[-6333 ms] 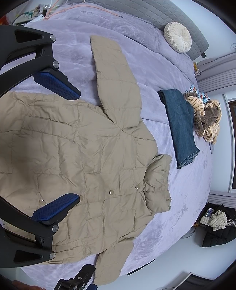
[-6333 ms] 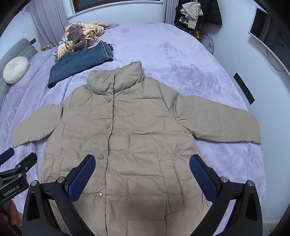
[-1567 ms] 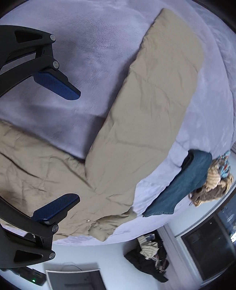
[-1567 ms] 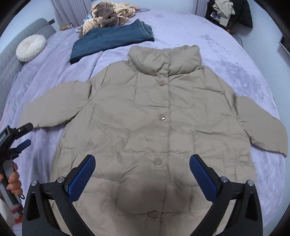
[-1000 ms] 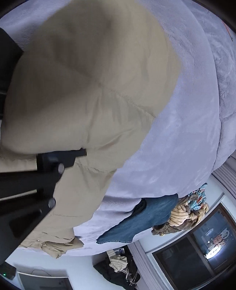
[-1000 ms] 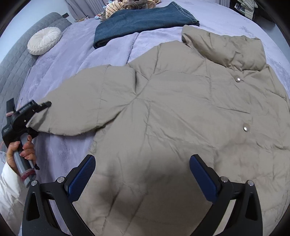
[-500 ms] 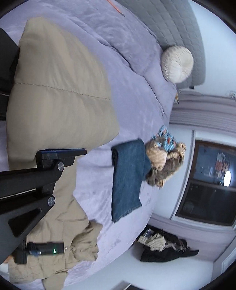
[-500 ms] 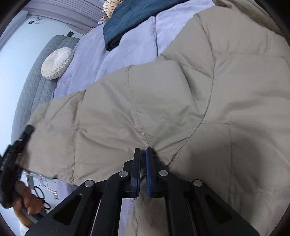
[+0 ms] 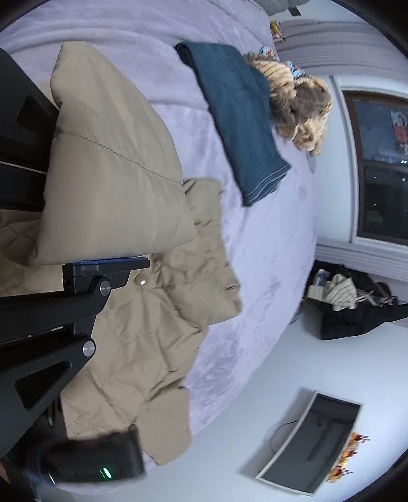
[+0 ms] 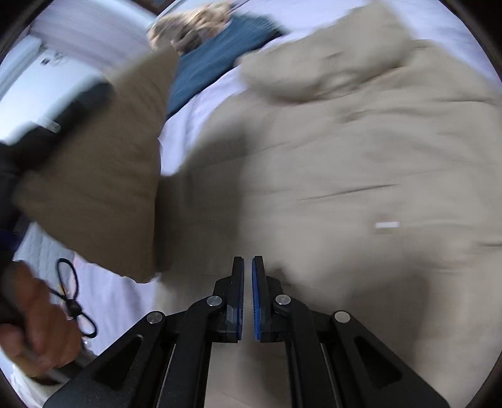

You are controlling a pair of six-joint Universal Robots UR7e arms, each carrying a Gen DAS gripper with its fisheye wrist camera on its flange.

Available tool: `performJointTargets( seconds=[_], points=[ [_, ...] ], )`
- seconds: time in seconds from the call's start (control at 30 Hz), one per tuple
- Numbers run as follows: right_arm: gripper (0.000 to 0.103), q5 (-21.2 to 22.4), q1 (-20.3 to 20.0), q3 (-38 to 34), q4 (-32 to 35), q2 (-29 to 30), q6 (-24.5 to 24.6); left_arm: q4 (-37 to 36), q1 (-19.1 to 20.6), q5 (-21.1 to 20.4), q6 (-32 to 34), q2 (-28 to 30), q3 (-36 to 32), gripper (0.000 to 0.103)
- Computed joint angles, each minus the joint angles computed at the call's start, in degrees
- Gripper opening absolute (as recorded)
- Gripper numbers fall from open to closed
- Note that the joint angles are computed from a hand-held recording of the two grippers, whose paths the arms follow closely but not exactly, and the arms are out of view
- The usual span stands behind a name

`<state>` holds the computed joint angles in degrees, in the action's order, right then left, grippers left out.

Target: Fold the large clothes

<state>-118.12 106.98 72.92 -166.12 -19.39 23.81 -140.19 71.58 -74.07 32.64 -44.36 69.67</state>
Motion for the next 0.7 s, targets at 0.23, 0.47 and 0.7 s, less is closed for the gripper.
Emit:
performJointTargets(
  seconds=[0.23,0.47,0.7],
  points=[
    [0.006,-4.86,-2.0,15.98,-5.0,-10.69,4.92,-5.72,-1.22,12.29,3.48,3.4,7.82,0.008],
    [0.006,-3.66,-3.65,17.03,-6.06,-11.74,4.03,-12.08,-1.12,8.56,5.06,-0.36,12.92,0.103],
    [0.068,-9.14,-1.38,12.89,-1.11,-11.07,-2.2,-6.17,2.23,5.92,0.19,-6.1,8.37,0.103]
  ],
)
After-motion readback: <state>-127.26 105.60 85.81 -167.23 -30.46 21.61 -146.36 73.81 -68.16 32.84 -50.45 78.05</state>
